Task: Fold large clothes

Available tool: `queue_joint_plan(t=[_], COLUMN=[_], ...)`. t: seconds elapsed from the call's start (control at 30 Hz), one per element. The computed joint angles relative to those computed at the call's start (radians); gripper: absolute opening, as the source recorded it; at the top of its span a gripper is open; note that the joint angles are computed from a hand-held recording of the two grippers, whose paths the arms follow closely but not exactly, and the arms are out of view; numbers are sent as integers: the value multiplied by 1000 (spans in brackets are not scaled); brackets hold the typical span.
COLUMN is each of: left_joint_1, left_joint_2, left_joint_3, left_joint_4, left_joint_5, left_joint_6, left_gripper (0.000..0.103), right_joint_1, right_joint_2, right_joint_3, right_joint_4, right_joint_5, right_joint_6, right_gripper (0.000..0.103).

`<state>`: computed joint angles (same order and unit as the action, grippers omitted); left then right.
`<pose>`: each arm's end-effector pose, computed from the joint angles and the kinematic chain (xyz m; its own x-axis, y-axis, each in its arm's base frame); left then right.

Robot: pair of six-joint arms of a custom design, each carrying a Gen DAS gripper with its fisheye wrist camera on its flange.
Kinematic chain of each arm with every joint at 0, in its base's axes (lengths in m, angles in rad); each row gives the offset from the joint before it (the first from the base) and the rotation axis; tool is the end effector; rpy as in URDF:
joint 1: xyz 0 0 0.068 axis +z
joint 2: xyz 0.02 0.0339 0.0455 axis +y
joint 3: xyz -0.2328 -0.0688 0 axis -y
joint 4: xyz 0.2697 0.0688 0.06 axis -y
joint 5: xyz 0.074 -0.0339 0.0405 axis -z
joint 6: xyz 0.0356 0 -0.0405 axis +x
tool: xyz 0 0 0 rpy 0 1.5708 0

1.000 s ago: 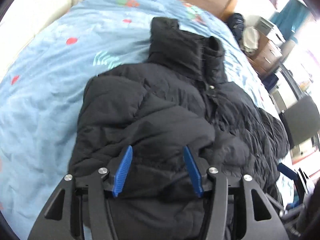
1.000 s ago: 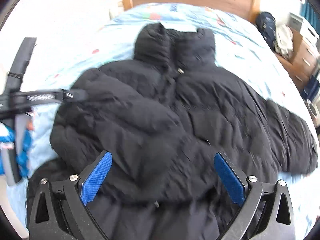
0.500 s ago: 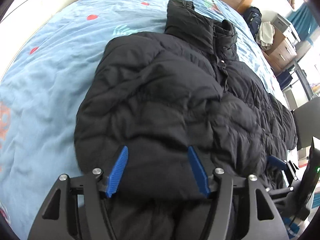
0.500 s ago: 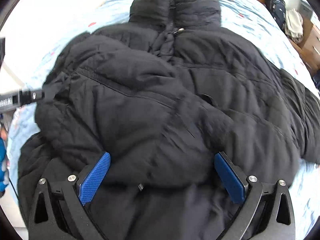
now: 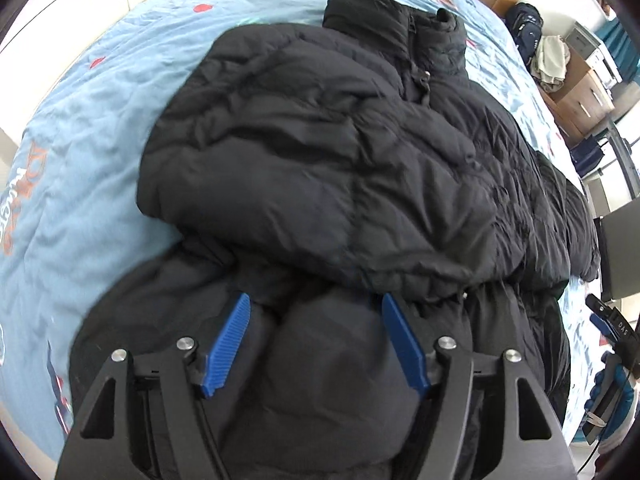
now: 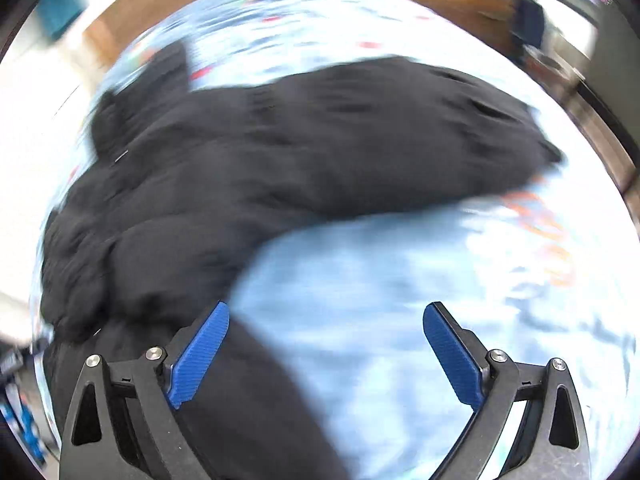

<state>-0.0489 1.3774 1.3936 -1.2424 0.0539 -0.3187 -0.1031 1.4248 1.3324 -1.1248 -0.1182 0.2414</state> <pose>0.2805 -0.0156 0.3032 -0.9137 -0.2685 -0.3049 -0.2309 0.9607 -0.1540 0.2969 -0.0265 0.2761 -0.8914 0.3309 -0.3098 0.2829 0.9401 0.1902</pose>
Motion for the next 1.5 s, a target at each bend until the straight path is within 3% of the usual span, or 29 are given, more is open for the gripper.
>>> queue_joint_plan(t=[0.13, 0.33, 0.53, 0.7, 0.77, 0.83, 0.93, 1.1, 1.23, 1.5], left_joint_1=[-86, -188, -268, -309, -319, -328, -332, -329, -318, -237], left_joint_2=[10, 38, 37, 2, -10, -20, -23, -23, -29, -103], left_joint_3=[21, 68, 66, 24, 11, 6, 12, 21, 29, -4], left_joint_4=[-18, -48, -79, -102, -113, -126, -141, -142, -133, -130], left_joint_5=[-33, -73, -96, -111, -115, -119, -123, -114, -93, -53], left_joint_6=[-97, -173, -249, -294, -307, -319, -324, -323, -317, -274], left_gripper=[67, 67, 67, 67, 67, 67, 67, 67, 67, 67], right_joint_1=[-212, -401, -471, -501, -520, -523, -530, -509, -470, -330], right_joint_2=[31, 192, 396, 573, 590, 641, 682, 682, 700, 748], right_joint_3=[-4, 61, 166, 297, 304, 344, 384, 472, 608, 973], right_joint_4=[15, 94, 159, 253, 280, 311, 328, 278, 211, 29], right_joint_5=[-70, -283, -410, -551, -590, -610, -628, -600, -567, -503], right_joint_6=[-51, -39, 46, 216, 259, 323, 376, 320, 263, 133], right_gripper=[97, 97, 97, 95, 89, 68, 50, 21, 13, 11])
